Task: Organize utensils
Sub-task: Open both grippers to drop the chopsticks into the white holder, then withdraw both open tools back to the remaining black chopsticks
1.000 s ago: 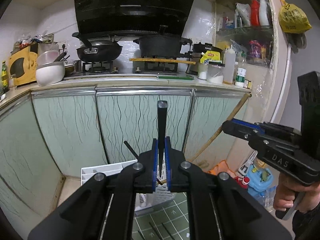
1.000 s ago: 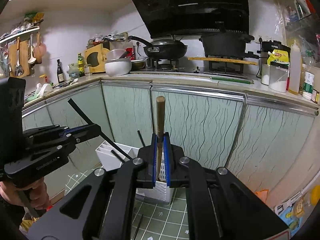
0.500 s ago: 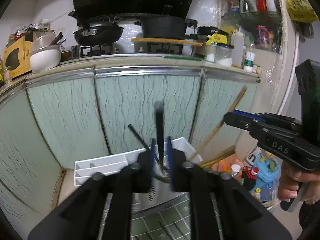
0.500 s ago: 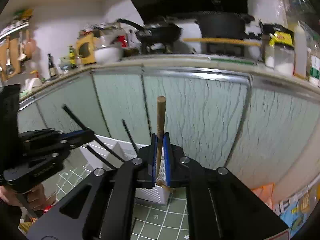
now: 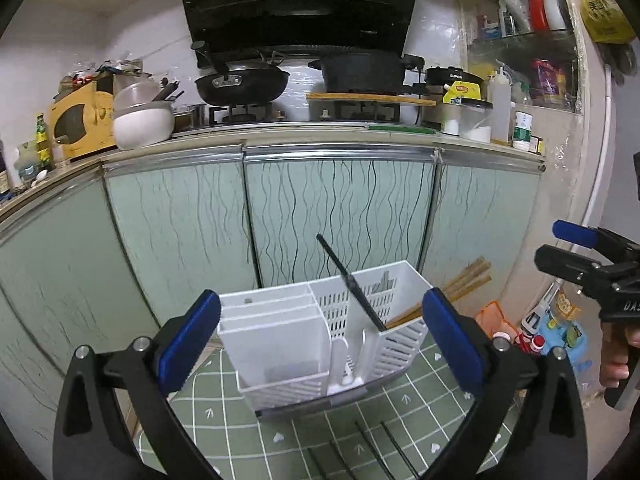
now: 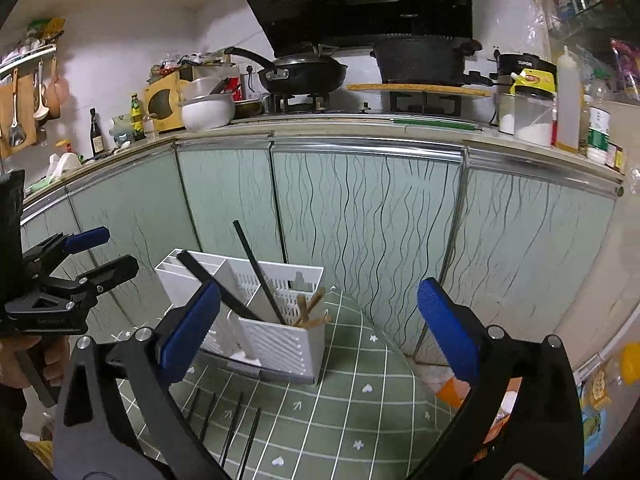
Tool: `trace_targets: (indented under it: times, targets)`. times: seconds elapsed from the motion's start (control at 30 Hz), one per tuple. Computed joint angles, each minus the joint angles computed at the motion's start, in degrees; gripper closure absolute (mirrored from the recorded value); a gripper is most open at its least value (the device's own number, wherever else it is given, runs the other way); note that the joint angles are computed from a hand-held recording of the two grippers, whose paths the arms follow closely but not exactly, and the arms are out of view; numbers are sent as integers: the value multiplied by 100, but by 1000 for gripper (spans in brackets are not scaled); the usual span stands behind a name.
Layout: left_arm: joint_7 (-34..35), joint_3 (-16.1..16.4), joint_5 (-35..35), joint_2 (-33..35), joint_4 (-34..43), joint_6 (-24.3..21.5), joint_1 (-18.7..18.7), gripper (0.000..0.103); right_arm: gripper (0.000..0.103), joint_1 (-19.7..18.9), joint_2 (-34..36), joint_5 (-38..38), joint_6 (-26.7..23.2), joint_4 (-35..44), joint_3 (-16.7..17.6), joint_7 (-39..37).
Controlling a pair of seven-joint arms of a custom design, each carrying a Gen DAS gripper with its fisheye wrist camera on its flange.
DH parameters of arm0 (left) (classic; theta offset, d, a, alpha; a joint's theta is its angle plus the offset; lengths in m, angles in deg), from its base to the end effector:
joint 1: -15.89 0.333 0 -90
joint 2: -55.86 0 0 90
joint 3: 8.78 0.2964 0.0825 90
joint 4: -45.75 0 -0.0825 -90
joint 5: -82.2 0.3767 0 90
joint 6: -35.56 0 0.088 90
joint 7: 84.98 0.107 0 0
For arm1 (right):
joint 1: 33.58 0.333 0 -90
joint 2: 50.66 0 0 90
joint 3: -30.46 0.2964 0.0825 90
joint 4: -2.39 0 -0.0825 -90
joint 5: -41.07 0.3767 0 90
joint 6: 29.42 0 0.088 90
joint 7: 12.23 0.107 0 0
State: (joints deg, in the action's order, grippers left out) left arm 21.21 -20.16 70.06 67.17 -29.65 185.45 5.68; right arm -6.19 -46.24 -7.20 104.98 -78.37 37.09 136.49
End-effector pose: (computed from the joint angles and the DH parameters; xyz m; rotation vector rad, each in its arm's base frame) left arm 0.6073 -0.2155 0.7432 -1.1497 1.9685 -1.2362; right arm 0.5151 0.3297 0.7379 -1.4322 1.5920 -0.9454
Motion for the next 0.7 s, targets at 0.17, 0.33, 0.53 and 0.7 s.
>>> trace_targets:
  times: [0.17, 0.33, 0.53, 0.7]
  targets:
    - [109, 14, -221, -663, -943, 372, 81, 5, 8, 38, -424, -201, -36, -537, 149, 362]
    - [303, 46, -457, -1246, -1840, 939, 93, 5, 8, 32, -679, -405, -182, -878, 375, 513]
    - [1165, 194, -1338, -1740, -2590, 1257, -56, 5, 8, 44, -900, -546, -255, -1233, 584, 701]
    - [1515, 230, -1620, -2000, -3029, 1351, -117, 5, 8, 42, -1055, -622, -260, -1543, 725, 895]
